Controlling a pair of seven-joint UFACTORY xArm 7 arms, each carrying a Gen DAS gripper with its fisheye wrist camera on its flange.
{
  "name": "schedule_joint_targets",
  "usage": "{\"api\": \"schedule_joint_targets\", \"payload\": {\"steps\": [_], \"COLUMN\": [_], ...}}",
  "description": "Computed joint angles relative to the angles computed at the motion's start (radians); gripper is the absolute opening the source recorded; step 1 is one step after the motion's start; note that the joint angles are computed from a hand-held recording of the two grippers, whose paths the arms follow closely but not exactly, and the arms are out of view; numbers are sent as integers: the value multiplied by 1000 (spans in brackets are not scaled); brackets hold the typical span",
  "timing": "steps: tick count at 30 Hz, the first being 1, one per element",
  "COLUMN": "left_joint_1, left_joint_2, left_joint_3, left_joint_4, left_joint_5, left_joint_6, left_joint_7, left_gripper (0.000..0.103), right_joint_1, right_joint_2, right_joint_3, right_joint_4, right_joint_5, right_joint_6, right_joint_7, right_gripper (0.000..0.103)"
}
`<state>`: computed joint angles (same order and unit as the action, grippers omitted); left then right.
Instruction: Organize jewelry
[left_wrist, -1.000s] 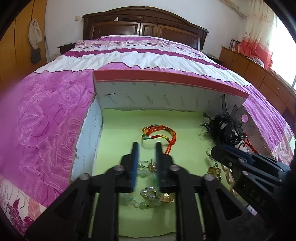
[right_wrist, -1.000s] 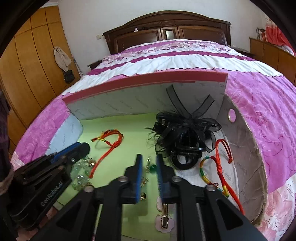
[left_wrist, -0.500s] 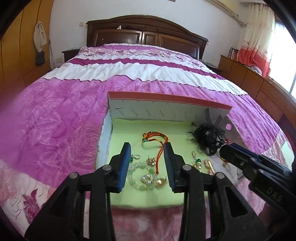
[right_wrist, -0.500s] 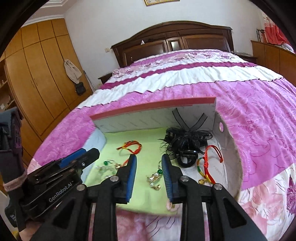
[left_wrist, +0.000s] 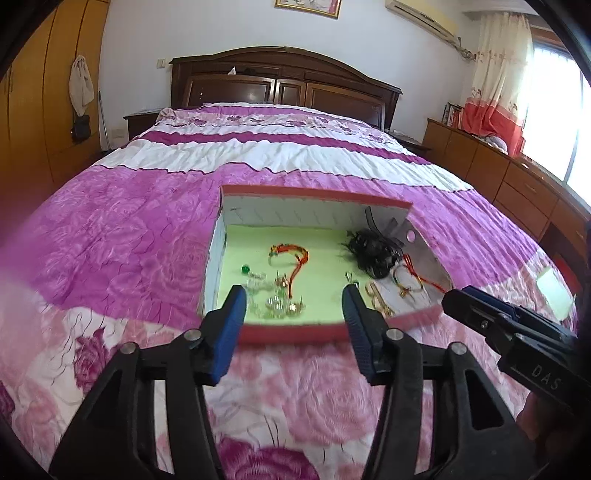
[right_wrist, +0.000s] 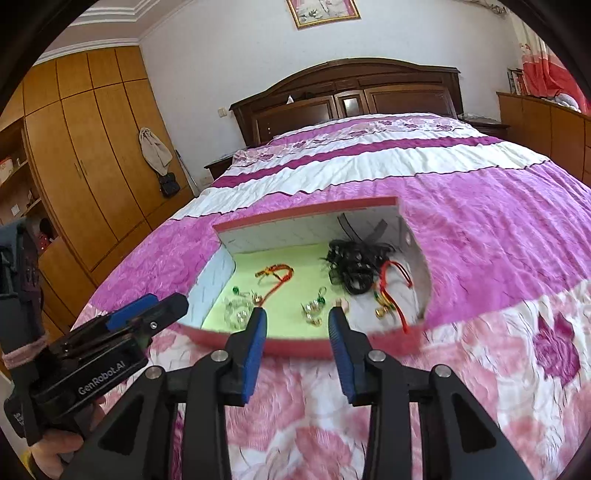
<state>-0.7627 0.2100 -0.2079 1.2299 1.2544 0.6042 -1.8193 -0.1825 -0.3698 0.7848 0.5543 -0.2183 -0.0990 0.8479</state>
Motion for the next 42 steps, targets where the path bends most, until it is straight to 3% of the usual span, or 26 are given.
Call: {"api": "schedule_joint_targets", "payload": {"steps": [6,14,25,42], "left_joint_1": [-26,-46,-82,-109], "left_joint_2": [-3,14,53,70], "left_joint_3": [-14,-22,-25,-23], "left_joint_4": [-33,-67,-64,-64], "left_joint_5": [20,76,91,115], "left_joint_6": [55,81,141,195], "left_joint_7": [-54,-182,-208,-231], "left_gripper": [54,57,57,58], "right_joint_1": [29,-63,-196,-224], "right_joint_2": [-100,-235,-322,-386], "right_joint_3": [8,153,341,396], "right_joint_4": [-103,-192,-213,-228], "right_joint_5": [33,73,54,10], "right_joint_6": [-35,-72,-85,-98], "right_joint_7": [21,70,166,258], "right_gripper": [54,72,75,78]}}
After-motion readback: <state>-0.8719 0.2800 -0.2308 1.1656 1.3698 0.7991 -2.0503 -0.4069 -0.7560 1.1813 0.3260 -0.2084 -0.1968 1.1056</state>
